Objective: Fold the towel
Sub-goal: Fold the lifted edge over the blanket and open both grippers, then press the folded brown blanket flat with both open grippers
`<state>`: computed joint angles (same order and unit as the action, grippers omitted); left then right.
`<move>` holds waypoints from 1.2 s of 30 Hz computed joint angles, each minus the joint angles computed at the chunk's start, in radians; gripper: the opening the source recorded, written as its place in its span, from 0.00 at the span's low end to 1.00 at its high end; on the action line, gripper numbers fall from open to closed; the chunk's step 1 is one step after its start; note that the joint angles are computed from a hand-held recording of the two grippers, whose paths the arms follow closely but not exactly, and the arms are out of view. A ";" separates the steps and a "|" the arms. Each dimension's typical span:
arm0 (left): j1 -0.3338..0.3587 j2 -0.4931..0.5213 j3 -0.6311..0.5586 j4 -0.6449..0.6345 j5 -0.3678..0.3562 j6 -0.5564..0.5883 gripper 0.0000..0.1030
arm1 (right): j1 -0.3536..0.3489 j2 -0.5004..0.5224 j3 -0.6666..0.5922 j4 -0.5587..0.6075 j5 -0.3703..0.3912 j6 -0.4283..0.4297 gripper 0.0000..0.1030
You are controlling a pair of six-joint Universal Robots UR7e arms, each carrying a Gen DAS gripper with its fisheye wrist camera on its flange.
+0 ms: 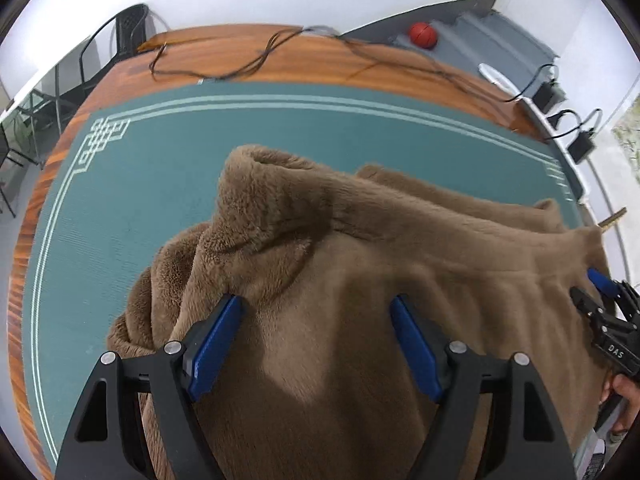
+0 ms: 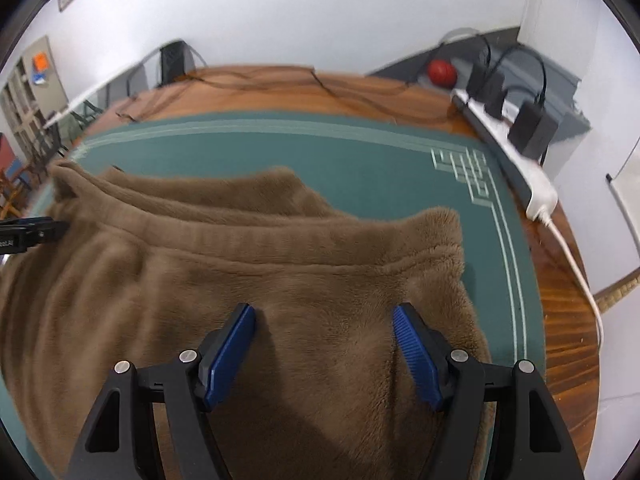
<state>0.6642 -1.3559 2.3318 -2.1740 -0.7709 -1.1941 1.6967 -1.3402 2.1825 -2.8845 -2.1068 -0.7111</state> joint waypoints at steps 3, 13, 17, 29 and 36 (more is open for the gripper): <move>0.011 0.004 0.008 -0.028 -0.002 0.017 0.82 | -0.015 0.011 -0.007 0.011 0.005 -0.001 0.76; -0.005 -0.004 -0.030 0.027 -0.003 -0.028 0.86 | -0.001 0.010 0.001 -0.008 -0.022 -0.014 0.81; 0.020 -0.012 -0.076 0.073 0.036 -0.045 0.86 | 0.012 -0.022 0.009 -0.022 0.004 0.015 0.81; 0.110 0.047 -0.108 0.019 0.031 0.007 0.96 | 0.011 0.078 -0.043 -0.046 -0.075 0.016 0.85; 0.106 0.040 -0.097 0.020 0.023 0.001 0.98 | -0.005 0.075 -0.038 -0.052 -0.056 -0.012 0.89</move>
<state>0.7706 -1.3162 2.2345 -2.1543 -0.7474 -1.1928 1.6914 -1.2653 2.1444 -2.9364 -2.1627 -0.7234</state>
